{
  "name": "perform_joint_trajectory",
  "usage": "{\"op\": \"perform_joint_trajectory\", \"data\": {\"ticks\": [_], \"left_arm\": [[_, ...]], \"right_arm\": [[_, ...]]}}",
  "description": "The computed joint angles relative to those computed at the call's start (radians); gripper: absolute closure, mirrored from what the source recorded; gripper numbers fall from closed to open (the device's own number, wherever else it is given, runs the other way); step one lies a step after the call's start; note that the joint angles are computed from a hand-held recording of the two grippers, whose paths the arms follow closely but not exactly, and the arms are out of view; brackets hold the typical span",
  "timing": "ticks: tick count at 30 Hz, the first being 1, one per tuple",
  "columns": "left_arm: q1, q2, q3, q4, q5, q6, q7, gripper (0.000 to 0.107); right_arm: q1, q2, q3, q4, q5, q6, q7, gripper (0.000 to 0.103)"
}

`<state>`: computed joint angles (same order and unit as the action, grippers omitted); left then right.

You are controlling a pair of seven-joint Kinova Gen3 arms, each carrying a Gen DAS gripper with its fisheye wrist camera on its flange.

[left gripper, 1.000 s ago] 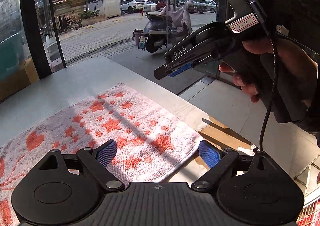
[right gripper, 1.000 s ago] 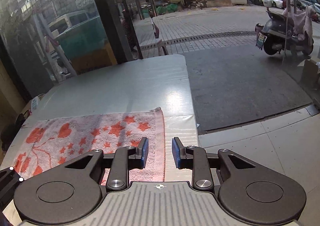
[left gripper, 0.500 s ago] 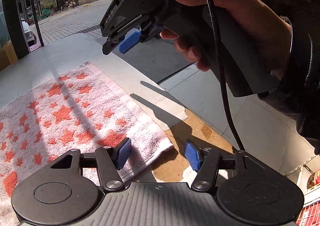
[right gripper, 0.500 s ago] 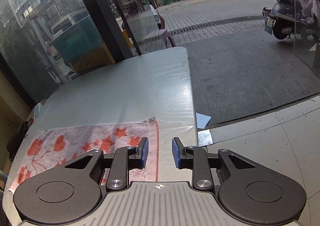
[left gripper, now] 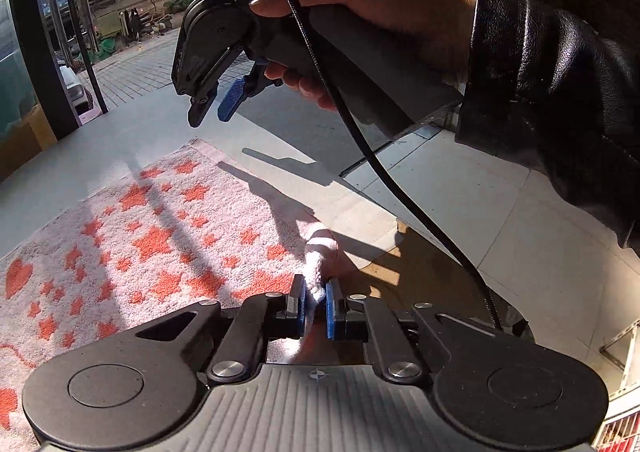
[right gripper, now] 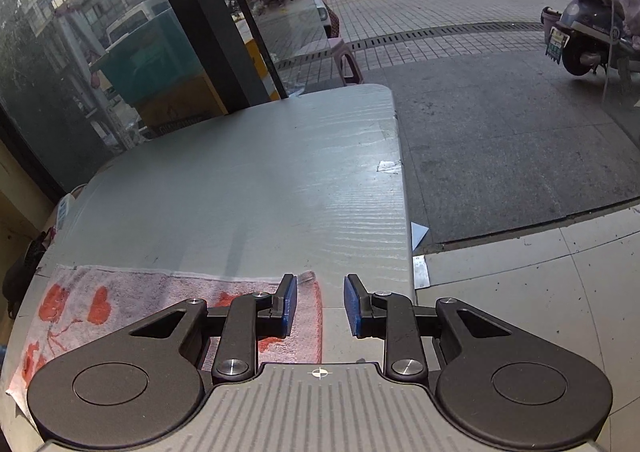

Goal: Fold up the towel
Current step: 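Grasp the towel edge with the left tool while the right tool grasps beside it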

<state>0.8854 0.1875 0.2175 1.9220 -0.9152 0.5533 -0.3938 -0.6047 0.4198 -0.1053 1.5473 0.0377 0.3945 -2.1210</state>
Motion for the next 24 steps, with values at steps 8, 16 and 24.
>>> {"op": "perform_joint_trajectory", "data": {"ticks": [8, 16, 24], "left_arm": [[-0.035, -0.016, -0.003, 0.019, 0.043, -0.052, -0.042, 0.098], [-0.073, -0.028, -0.016, 0.039, 0.100, -0.123, -0.104, 0.098], [-0.096, -0.035, -0.029, 0.043, 0.169, -0.160, -0.164, 0.098]], "right_arm": [[-0.102, 0.129, 0.081, -0.240, 0.095, 0.243, -0.041, 0.076], [-0.060, 0.124, 0.026, -0.221, 0.093, 0.220, -0.010, 0.066], [-0.110, 0.133, 0.068, -0.228, 0.160, 0.233, -0.060, 0.092]]}}
